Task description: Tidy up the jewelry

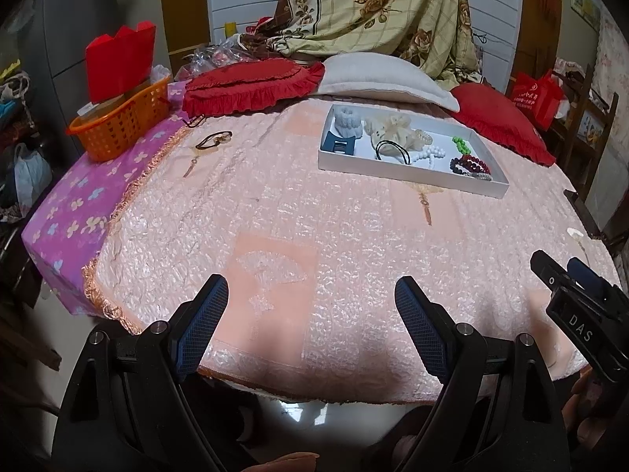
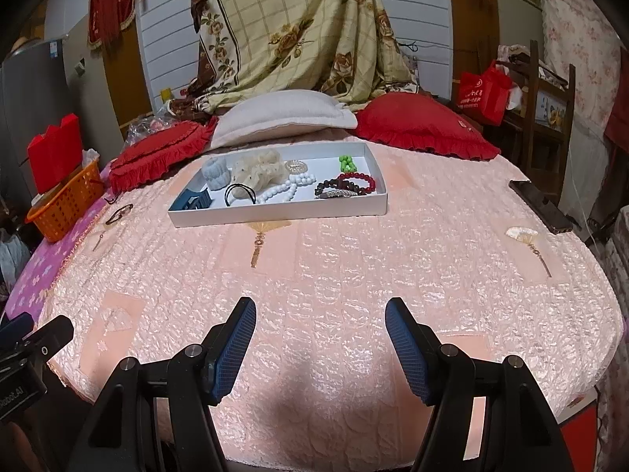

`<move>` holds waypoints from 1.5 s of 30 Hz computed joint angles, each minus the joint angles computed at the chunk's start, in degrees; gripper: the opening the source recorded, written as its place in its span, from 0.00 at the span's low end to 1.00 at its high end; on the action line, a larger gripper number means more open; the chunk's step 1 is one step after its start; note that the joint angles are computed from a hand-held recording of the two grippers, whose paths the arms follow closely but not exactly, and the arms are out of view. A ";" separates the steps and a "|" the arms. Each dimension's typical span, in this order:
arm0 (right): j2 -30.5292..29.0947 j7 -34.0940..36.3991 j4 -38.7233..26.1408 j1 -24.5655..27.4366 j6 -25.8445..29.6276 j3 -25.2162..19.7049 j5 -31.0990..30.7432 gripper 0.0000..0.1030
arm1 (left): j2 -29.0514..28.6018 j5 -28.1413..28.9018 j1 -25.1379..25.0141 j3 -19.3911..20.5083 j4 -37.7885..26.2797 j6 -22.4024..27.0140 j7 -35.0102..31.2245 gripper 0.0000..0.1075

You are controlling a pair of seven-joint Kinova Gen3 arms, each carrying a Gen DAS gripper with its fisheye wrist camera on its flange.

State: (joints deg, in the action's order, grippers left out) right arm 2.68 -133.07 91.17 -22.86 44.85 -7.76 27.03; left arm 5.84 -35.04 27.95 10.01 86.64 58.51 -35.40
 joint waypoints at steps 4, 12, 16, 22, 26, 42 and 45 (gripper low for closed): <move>0.08 0.37 -0.09 0.06 0.15 -0.01 -0.32 0.64 | 0.30 0.45 -0.03 0.01 -0.22 0.13 -0.67 0.81; 0.38 0.55 -0.34 0.18 0.62 0.22 -0.89 0.64 | 0.64 1.52 -0.15 -0.18 -0.43 0.02 -1.60 0.81; 0.49 0.32 -0.41 0.29 0.74 0.35 -0.96 0.64 | 0.86 2.23 -0.23 -0.34 -0.56 -0.12 -2.24 0.81; 0.82 0.51 -0.76 0.37 1.13 0.50 -1.44 0.64 | 1.49 3.02 -0.20 -0.60 -1.20 0.18 -3.23 0.81; 0.87 0.97 -0.68 0.46 0.96 0.65 -1.88 0.64 | 1.72 3.49 -0.09 -0.79 -1.40 0.40 -3.43 0.81; 0.22 0.18 -0.56 1.14 1.16 0.58 -1.41 0.64 | 0.62 1.39 0.35 -0.42 -0.40 -0.12 -1.52 0.81; 0.64 -0.54 -0.60 0.57 1.75 0.40 0.48 0.64 | 1.37 2.63 -0.23 -0.49 -0.86 -0.07 -2.99 0.81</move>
